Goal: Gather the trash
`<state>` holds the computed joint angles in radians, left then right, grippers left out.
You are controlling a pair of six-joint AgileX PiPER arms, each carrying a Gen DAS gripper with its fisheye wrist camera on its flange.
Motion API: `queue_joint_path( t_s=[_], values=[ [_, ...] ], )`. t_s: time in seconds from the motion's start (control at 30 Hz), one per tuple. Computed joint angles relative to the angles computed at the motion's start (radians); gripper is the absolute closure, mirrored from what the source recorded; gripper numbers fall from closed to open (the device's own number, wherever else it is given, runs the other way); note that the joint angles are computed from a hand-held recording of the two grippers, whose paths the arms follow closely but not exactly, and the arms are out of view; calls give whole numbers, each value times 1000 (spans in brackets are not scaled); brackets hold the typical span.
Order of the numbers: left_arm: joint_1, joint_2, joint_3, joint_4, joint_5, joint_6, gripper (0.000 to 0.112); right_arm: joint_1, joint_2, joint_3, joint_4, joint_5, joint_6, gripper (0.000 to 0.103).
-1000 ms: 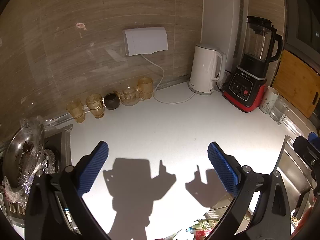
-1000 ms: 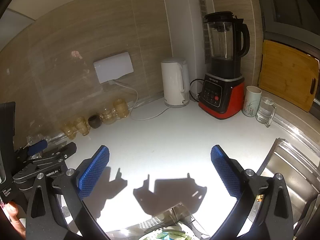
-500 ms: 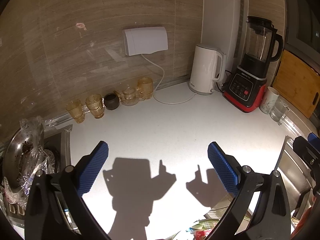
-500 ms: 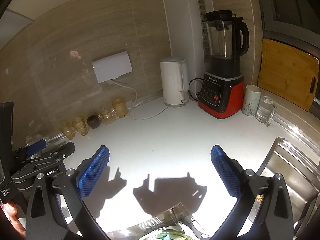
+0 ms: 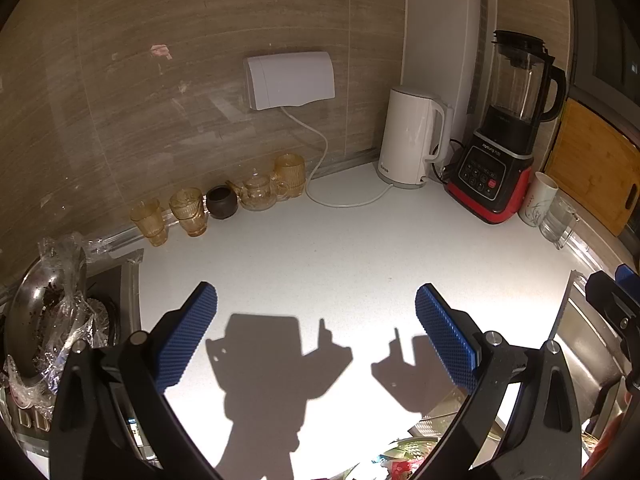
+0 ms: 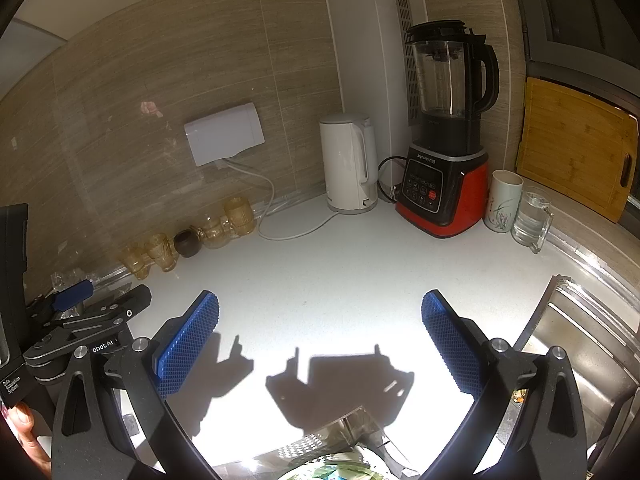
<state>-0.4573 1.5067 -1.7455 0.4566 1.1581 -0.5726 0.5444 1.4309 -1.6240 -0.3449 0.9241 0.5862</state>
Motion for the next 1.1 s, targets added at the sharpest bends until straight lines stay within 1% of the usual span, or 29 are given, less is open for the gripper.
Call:
queue_joint_path(
  t_s=[0.27, 0.43, 0.73, 0.97, 1.1],
  values=[
    [-6, -4, 10, 13, -8, -3, 17, -7, 12, -9, 9, 0, -12, 2],
    [6, 1, -2, -19, -5, 19, 17, -8, 14, -9, 11, -1, -12, 2],
    [28, -11, 19, -53, -41, 45, 17, -15, 6, 15, 22, -14, -15, 2],
    [14, -12, 31, -22, -48, 36, 17, -17, 10, 15, 32, -14, -17, 2],
    [37, -1, 9, -84, -34, 79, 17, -13, 13, 11, 26, -11, -11, 2]
  ],
)
